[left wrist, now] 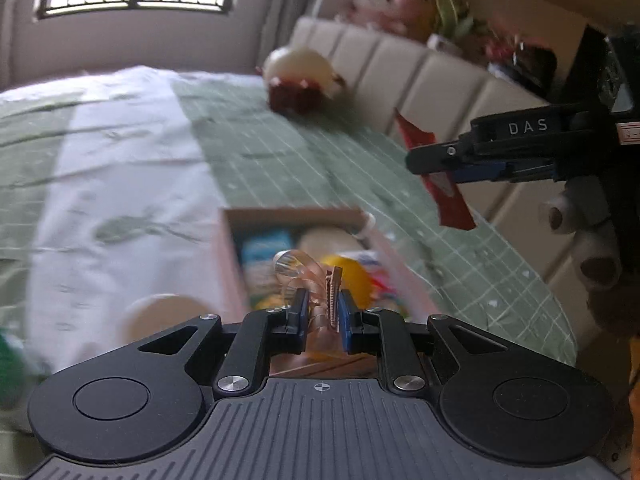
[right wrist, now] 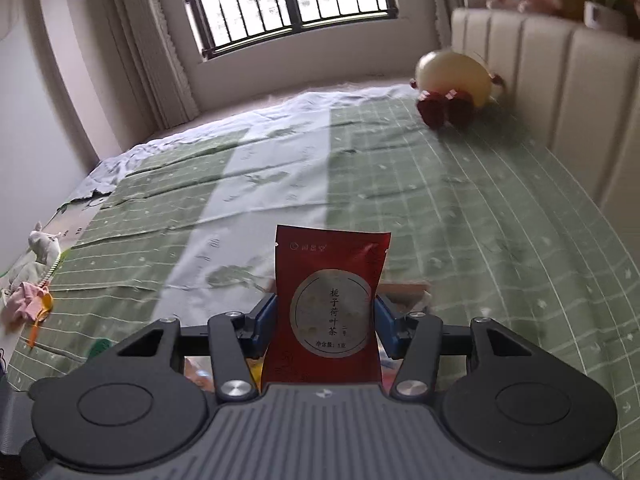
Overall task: Organize soft objects
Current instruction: 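Lift the keychain and red sachet and carry them over the pink box, then open both grippers to drop the keychain and sachet into the box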
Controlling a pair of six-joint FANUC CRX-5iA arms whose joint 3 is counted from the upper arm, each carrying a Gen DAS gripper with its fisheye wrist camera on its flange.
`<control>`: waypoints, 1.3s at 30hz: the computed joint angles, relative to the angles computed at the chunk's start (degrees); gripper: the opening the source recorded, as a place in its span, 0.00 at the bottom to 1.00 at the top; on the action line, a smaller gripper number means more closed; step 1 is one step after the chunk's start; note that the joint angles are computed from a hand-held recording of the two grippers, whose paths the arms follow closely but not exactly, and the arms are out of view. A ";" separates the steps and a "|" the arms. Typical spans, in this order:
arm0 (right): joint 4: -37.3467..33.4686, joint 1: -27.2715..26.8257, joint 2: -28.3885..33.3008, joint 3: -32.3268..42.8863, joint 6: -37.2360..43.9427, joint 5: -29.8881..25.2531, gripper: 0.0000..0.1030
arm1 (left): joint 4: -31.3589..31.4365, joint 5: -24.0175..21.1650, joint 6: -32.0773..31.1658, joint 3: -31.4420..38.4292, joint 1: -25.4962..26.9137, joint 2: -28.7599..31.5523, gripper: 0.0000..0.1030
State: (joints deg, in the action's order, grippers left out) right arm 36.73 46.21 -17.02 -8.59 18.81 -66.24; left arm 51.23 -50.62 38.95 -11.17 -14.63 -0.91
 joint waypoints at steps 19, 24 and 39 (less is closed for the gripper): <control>4.71 -5.08 -5.13 -23.62 -8.16 19.93 0.51 | -25.68 -11.88 35.35 40.26 -7.72 26.23 0.18; 11.52 -2.06 -4.92 -26.40 -10.00 18.35 0.52 | -30.22 -22.02 41.87 52.61 -8.69 34.66 0.18; 13.78 -0.56 -3.62 -26.70 -9.72 17.39 0.56 | -31.71 -25.88 41.32 56.44 -9.20 37.13 0.21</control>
